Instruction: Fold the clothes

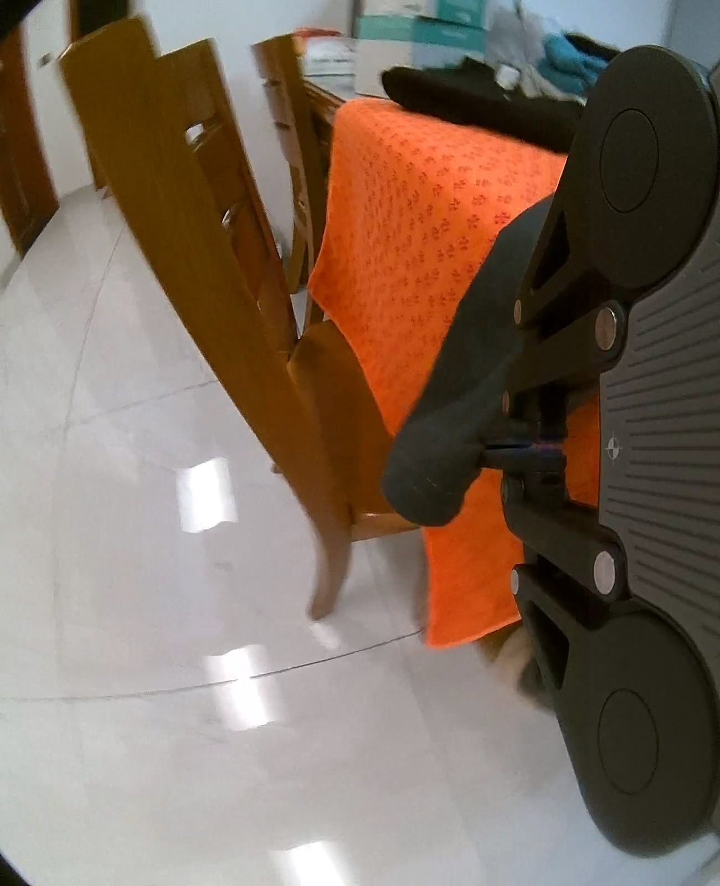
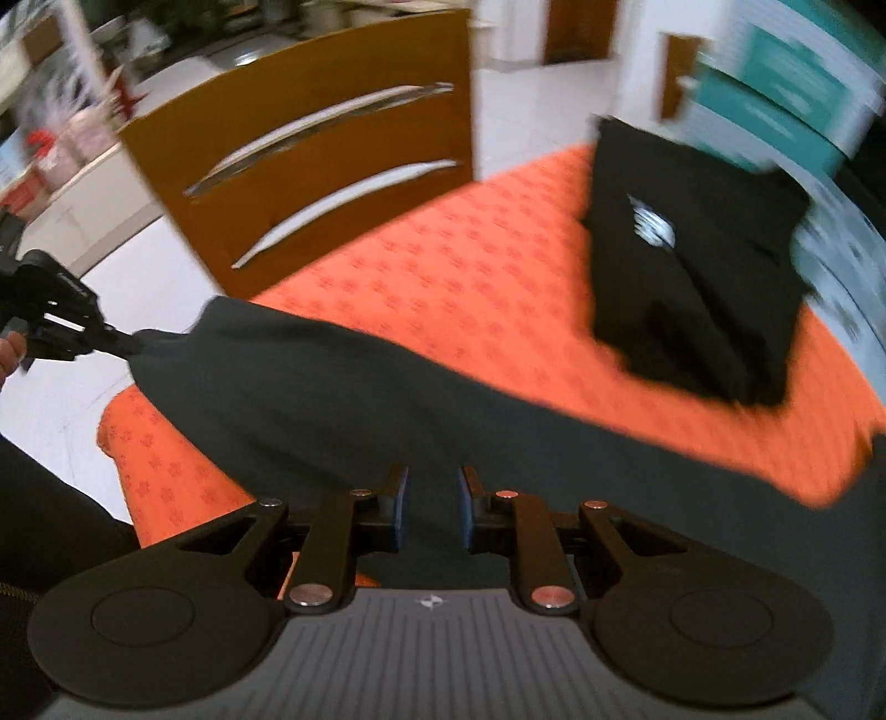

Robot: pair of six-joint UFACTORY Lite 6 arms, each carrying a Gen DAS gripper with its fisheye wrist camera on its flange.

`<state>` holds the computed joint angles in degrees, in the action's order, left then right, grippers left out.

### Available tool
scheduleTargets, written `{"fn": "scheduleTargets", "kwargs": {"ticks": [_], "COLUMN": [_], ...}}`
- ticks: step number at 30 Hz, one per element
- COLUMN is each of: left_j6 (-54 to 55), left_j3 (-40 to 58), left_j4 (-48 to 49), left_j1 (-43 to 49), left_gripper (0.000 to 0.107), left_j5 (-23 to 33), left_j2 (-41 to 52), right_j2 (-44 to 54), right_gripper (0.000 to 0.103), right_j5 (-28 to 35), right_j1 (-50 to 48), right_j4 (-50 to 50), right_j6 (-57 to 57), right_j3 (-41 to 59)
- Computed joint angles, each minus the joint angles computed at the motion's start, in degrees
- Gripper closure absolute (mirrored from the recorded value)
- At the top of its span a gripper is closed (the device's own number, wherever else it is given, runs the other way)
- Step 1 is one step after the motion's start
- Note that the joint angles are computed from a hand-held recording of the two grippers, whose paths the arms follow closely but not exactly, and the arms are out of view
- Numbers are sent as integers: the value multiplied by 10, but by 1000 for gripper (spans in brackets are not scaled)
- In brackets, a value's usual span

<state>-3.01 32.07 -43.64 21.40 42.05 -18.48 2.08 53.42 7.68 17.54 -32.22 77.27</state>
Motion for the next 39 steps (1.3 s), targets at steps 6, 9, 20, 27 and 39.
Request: {"fn": "scheduleTargets", "kwargs": {"ticks": [6, 9, 20, 27, 39], "left_j6": [-57, -152, -698, -839, -765], "left_j3": [52, 70, 221, 422, 994], "left_j4": [97, 194, 627, 724, 699], "left_j1": [-56, -101, -470, -676, -855], "left_gripper": [83, 69, 55, 51, 50], "left_j5": [-28, -40, 36, 117, 229], "left_j2": [-7, -35, -3, 171, 620], "right_j2": [-118, -171, -159, 2, 281], "right_gripper": [82, 79, 77, 73, 65], "right_j5": [21, 47, 200, 220, 149], "right_j1": [-101, -189, -651, -827, -988], "right_j4": [4, 23, 127, 150, 153], "right_j6": [18, -16, -338, -442, -360], "right_j3": [-89, -118, -91, 39, 241]}}
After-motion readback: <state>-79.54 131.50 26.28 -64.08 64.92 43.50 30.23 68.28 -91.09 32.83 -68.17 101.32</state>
